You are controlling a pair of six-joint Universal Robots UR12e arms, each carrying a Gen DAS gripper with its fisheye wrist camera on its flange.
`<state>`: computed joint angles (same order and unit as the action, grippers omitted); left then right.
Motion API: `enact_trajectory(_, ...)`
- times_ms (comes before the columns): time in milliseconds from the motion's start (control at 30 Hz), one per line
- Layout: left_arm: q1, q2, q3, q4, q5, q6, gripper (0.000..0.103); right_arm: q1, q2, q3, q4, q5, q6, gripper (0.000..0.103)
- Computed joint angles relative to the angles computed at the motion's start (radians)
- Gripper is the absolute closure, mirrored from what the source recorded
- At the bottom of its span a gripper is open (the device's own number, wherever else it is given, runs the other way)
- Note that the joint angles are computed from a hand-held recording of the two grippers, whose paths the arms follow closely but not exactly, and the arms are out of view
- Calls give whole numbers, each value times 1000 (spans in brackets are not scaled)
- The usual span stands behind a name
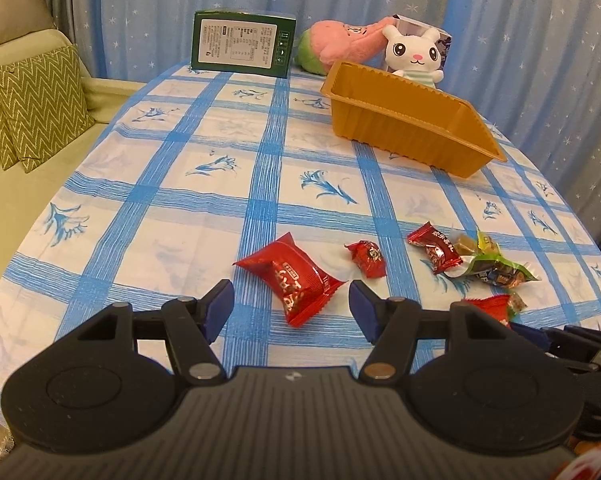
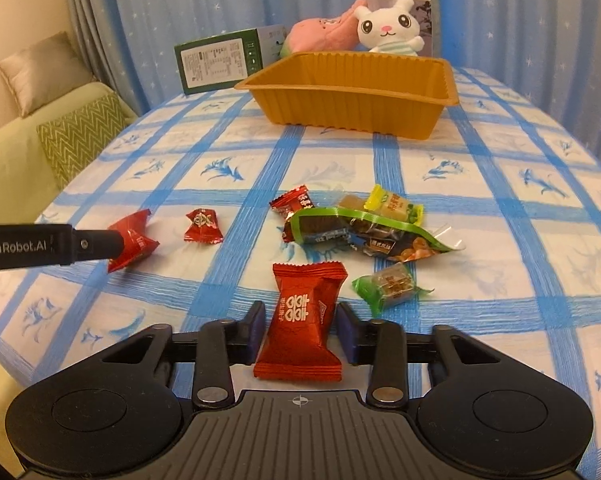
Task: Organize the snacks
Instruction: 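Grasp the red square candy with the right gripper while the left grasps a red wrapped candy, then carry both held red candies over the orange tray and lower them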
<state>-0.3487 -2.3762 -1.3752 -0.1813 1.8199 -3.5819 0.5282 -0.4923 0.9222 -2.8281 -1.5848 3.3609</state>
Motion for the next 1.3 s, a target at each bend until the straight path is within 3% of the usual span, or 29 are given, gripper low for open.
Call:
enact_trajectory(267, 10, -20, 30, -8, -26, -50, 50, 5, 1, 2, -33, -21, -37, 77)
enact_trajectory(467, 23, -31, 48, -25, -52, -136, 51, 5, 2, 0, -30, -19, -40, 77)
enact_trajectory(633, 28, -43, 67, -54, -65, -174, 61, 5, 3, -4, -24, -16, -43, 77)
enact_trajectory(733, 26, -46, 72, -66, -47, -169, 67, 5, 4, -6, -24, -17, -45, 77)
enact_trajectory(800, 24, -46, 74, -81, -37, -156, 77, 4, 5, -8, -22, -16, -44, 77)
enact_trajectory(1300, -1, -39, 99, -93, -4, -26, 80, 1, -3, -4, -70, -37, -21, 77)
